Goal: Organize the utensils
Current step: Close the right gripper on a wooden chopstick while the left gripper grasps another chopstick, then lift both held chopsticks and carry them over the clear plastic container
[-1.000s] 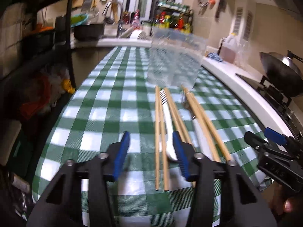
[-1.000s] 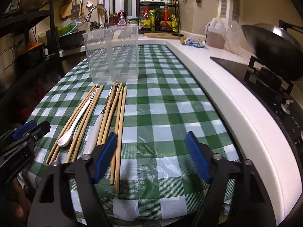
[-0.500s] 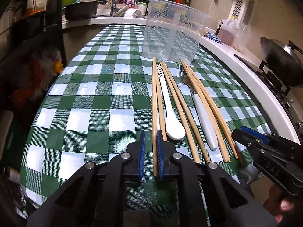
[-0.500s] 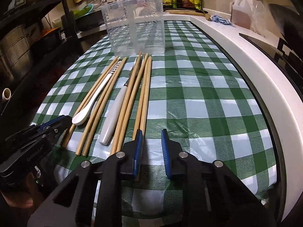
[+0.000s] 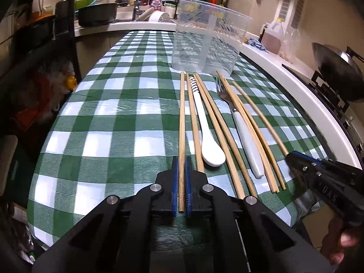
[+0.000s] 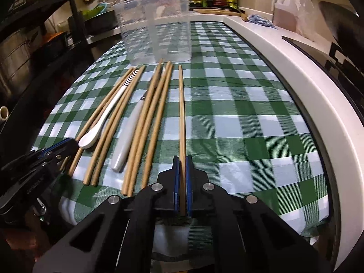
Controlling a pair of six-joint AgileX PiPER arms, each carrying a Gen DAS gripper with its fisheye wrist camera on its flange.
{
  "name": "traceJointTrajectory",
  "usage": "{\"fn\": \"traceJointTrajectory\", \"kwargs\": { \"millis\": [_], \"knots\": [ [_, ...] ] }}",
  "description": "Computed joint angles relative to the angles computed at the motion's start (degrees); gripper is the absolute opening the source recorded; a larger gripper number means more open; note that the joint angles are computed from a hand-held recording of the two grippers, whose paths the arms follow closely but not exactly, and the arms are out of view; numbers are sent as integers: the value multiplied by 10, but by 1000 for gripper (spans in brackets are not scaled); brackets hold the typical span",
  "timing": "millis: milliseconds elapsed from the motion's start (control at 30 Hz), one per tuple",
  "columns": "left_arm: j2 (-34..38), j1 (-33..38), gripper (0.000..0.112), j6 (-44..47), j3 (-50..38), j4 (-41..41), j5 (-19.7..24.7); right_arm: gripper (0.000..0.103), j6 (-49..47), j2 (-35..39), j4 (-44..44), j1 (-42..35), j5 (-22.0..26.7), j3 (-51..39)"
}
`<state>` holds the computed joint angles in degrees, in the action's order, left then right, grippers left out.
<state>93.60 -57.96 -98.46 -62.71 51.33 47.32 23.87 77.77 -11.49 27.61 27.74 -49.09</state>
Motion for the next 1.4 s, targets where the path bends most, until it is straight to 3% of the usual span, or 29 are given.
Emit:
{"fn": "traceJointTrajectory", "kwargs": {
  "millis": [100, 433, 700, 967, 1133, 1400],
  "knots": [
    [0, 0, 6, 3, 2, -2, -4, 6, -42, 9, 42, -17, 6, -8],
    [25, -30, 6, -9, -13, 31, 43, 8, 15, 9, -14, 1, 0, -2],
    [11, -29, 5, -31, 4, 49, 31, 6, 10, -5, -5, -8, -13, 7],
    [-19, -84, 5, -39, -11, 111, 117, 6, 88, -81, -117, 16, -16, 6],
    [-38, -113, 5, -28, -31, 142, 172, 6, 79, -116, -128, 14, -8, -18],
    [-65, -109, 5, 24, -86, 166, 205, 6, -39, -117, -24, -26, 11, -94]
  ]
}}
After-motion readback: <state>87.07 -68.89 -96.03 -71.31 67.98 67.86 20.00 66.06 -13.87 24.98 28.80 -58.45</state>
